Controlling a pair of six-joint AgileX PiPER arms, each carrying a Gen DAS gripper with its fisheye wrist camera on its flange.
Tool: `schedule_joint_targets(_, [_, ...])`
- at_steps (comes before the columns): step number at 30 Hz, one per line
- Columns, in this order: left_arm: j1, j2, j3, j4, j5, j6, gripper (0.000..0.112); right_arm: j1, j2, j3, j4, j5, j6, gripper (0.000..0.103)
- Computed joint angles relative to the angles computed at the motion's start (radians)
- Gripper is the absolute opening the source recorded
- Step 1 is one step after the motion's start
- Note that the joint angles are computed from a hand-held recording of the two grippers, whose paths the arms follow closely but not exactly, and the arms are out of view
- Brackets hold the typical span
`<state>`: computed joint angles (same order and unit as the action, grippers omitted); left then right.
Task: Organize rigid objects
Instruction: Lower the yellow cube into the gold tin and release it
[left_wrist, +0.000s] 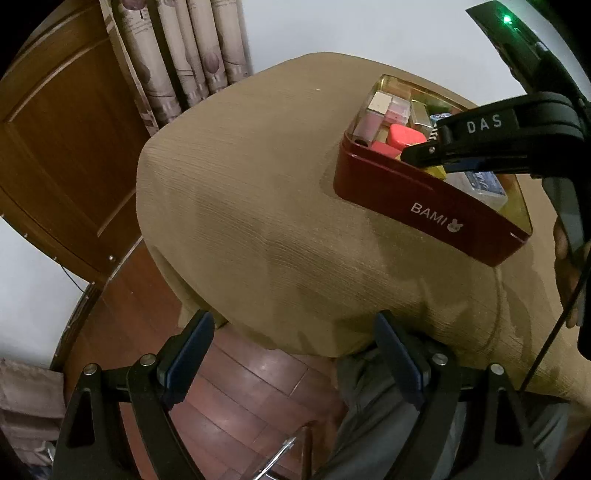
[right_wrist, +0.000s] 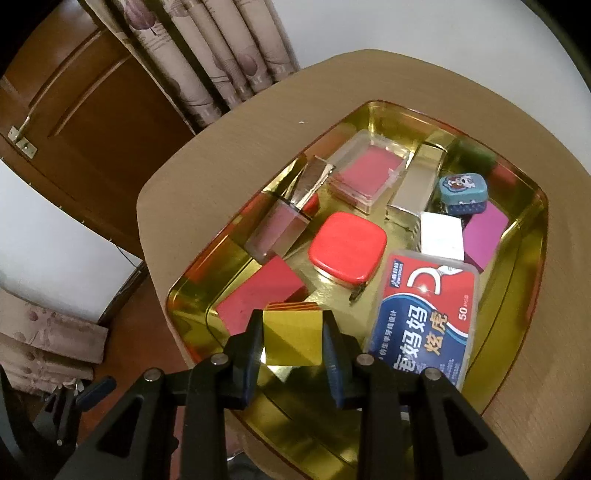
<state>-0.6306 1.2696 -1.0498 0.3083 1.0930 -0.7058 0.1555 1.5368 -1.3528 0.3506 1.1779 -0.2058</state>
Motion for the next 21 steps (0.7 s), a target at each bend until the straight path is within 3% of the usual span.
schedule_joint_targets(10, [-0.020,0.009,-0.001,0.004,0.009,-0.024,0.085,-0.034,-0.079,0.066,0.007,-0.074,0.028,0.033])
schedule_joint_targets(20, [-0.031,0.007,0.001,0.007,0.009,-0.033,0.085,0.056,-0.376,0.254,-0.189,-0.237,0.216,0.033])
schedule_joint_targets(21, [-0.034,0.006,0.001,0.010,0.010,-0.035,0.085,0.051,-0.389,0.258,-0.197,-0.239,0.221,0.038])
